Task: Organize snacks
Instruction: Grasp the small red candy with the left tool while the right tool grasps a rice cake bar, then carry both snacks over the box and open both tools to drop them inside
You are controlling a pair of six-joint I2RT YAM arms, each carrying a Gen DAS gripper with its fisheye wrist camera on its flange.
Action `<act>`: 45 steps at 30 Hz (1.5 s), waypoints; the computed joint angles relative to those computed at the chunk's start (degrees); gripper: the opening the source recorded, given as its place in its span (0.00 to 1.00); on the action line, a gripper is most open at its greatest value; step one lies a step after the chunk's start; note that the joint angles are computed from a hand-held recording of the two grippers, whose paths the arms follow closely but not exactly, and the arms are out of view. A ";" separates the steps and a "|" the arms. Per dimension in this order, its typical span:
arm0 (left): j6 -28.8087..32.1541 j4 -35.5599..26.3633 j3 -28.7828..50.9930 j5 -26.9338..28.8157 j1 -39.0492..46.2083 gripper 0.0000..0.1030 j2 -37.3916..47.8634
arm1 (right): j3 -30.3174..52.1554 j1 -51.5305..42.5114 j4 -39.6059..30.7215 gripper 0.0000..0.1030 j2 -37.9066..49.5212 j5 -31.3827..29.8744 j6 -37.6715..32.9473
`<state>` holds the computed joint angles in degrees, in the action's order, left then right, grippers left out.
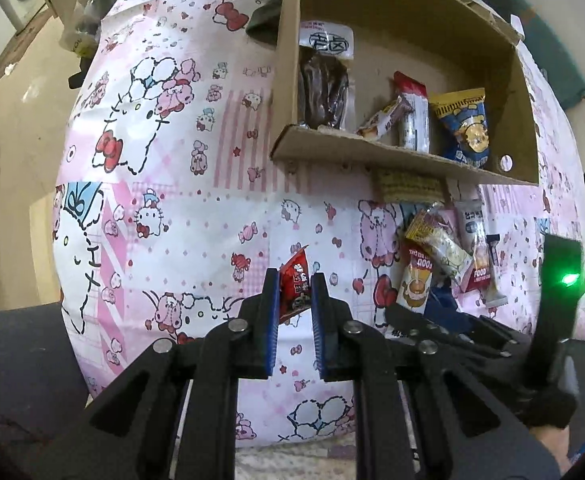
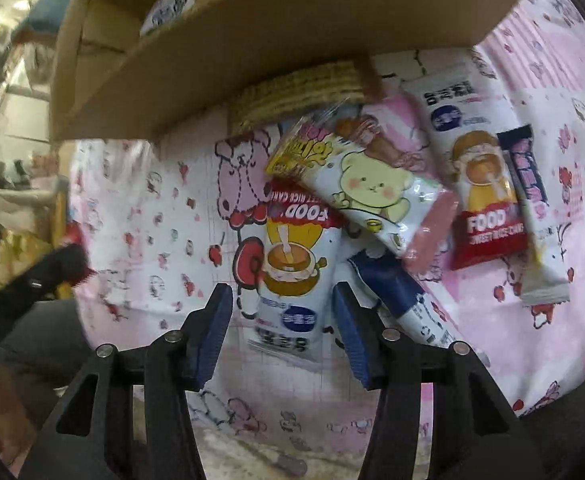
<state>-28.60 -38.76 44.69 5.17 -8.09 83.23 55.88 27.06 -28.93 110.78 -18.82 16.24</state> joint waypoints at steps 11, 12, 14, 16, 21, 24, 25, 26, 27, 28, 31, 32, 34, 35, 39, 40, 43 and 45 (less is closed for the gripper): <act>-1.19 1.15 -0.83 -3.15 0.44 0.12 -0.29 | -3.39 2.40 3.87 0.31 -2.84 3.79 0.04; -1.05 1.10 -1.05 -3.16 0.76 0.12 -0.53 | -3.86 2.00 3.78 0.31 -3.52 2.51 0.13; -0.88 0.87 -1.51 -3.50 1.14 0.11 -1.23 | -4.98 1.18 3.45 0.31 -5.72 -0.65 0.40; -0.70 0.75 -1.83 -3.95 1.19 0.11 -1.86 | -5.67 0.68 2.95 0.31 -8.31 -3.50 0.63; -0.50 0.38 -2.64 -6.05 1.27 0.12 -4.19 | -8.02 -1.57 1.47 0.31 -14.16 -10.36 1.12; -0.65 -0.10 -2.66 -5.99 1.79 0.11 -5.28 | -8.45 -3.88 -1.17 0.31 -17.69 -14.44 0.99; -0.86 -0.55 -2.57 -5.69 1.96 0.11 -5.78 | -8.50 -4.74 -2.34 0.31 -19.34 -15.51 0.60; -1.18 -1.10 -2.36 -4.88 2.27 0.11 -6.01 | -8.59 -5.34 -3.15 0.31 -20.71 -16.11 0.27; -1.49 -1.80 -2.11 -2.52 3.20 0.11 -6.72 | -8.44 -6.90 -4.94 0.31 -22.44 -16.86 -1.27; -1.47 -2.62 -1.48 -1.45 3.35 0.11 -7.38 | -8.13 -8.09 -6.60 0.31 -24.67 -17.57 -2.37; -1.71 -4.26 0.88 -1.97 1.80 0.11 -8.82 | -7.36 -11.13 -9.38 0.31 -28.61 -18.93 -4.70; -1.65 -4.74 2.04 -2.20 1.07 0.11 -8.81 | -6.72 -12.27 -10.15 0.31 -29.43 -19.59 -5.42; -1.11 -5.31 4.70 -3.23 -0.44 0.11 -8.43 | -4.84 -14.46 -11.54 0.31 -30.27 -20.46 -6.91; -0.79 -5.50 5.63 -3.71 -0.84 0.11 -8.11 | -3.82 -15.47 -11.93 0.31 -30.54 -20.97 -7.68; 1.54 -6.22 10.89 -5.67 -1.48 0.11 -5.44 | 0.14 -17.81 -10.98 0.31 -29.30 -21.57 -9.49; 2.22 -6.41 12.34 -5.97 -1.27 0.11 -4.55 | 1.26 -18.21 -10.19 0.31 -28.44 -21.54 -9.29; 3.60 -6.63 15.57 -6.99 -0.89 0.11 -2.36 | 4.97 -18.55 -8.49 0.31 -25.21 -21.82 -8.23; 5.02 -6.76 18.60 -7.47 -0.62 0.11 -0.05 | 8.07 -19.41 -8.49 0.31 -23.07 -21.75 -8.82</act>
